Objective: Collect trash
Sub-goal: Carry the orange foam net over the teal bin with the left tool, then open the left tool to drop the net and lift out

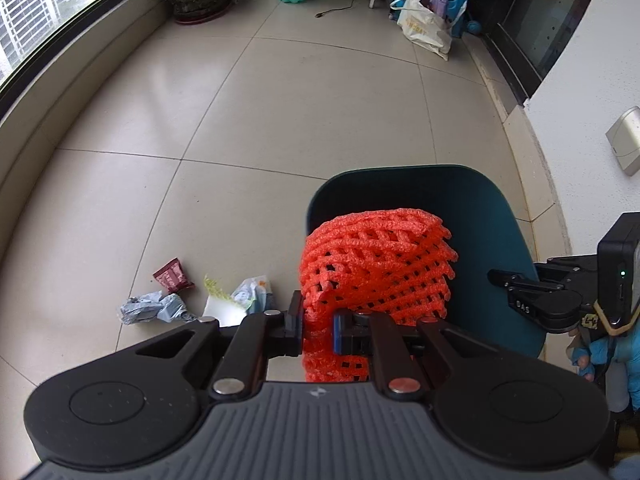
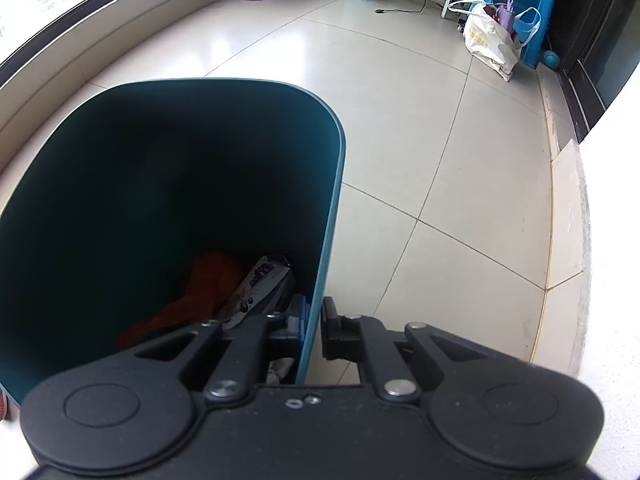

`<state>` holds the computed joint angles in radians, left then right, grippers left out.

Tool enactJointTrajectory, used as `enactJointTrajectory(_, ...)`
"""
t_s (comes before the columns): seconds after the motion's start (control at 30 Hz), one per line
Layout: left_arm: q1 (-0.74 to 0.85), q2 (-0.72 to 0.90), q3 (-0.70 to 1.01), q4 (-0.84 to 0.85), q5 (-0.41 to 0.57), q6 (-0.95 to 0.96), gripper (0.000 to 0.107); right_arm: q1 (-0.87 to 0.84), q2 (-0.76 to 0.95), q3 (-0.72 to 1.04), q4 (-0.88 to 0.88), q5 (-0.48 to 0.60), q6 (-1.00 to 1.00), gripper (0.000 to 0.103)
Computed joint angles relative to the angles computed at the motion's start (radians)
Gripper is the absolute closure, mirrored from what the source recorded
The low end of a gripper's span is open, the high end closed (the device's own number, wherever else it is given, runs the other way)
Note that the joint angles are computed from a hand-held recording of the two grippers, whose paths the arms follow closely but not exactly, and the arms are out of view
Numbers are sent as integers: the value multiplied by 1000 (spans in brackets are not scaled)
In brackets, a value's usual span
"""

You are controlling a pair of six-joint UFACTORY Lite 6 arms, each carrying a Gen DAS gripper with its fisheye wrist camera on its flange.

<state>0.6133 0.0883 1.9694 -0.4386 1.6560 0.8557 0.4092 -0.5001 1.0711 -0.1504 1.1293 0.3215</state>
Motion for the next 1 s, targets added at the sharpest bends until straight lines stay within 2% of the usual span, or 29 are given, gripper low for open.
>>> enactJointTrajectory(0.07,-62,-70,-96,6,-25,-19,95,-22,2,-4,14,-6,-20,96)
enactJointTrajectory(0.27,-352,-241,-406,114,-219,-165,95,-47,4,-12,37,-24,-49,96)
enactJointTrajectory(0.47,-552,-265,-606,234,-392,-328,95,-71,-12,-31,62,-37,-82,95)
enactJointTrajectory(0.67,-617,-239,-710,272,-453,-411,95,-66,-25,-45,63,-45,-87,95)
enactJointTrajectory(0.8,-642,-224,-737,294,-460,-448,94,-69,-34,-51,69,-45,-92,95)
enactJointTrajectory(0.9,-642,-220,-747,294,-460,-451,88,-68,-38,-53,71,-44,-91,95)
enactJointTrajectory(1.0,-618,-221,-749,262,-449,-428,66,-72,-37,-51,73,-43,-96,95)
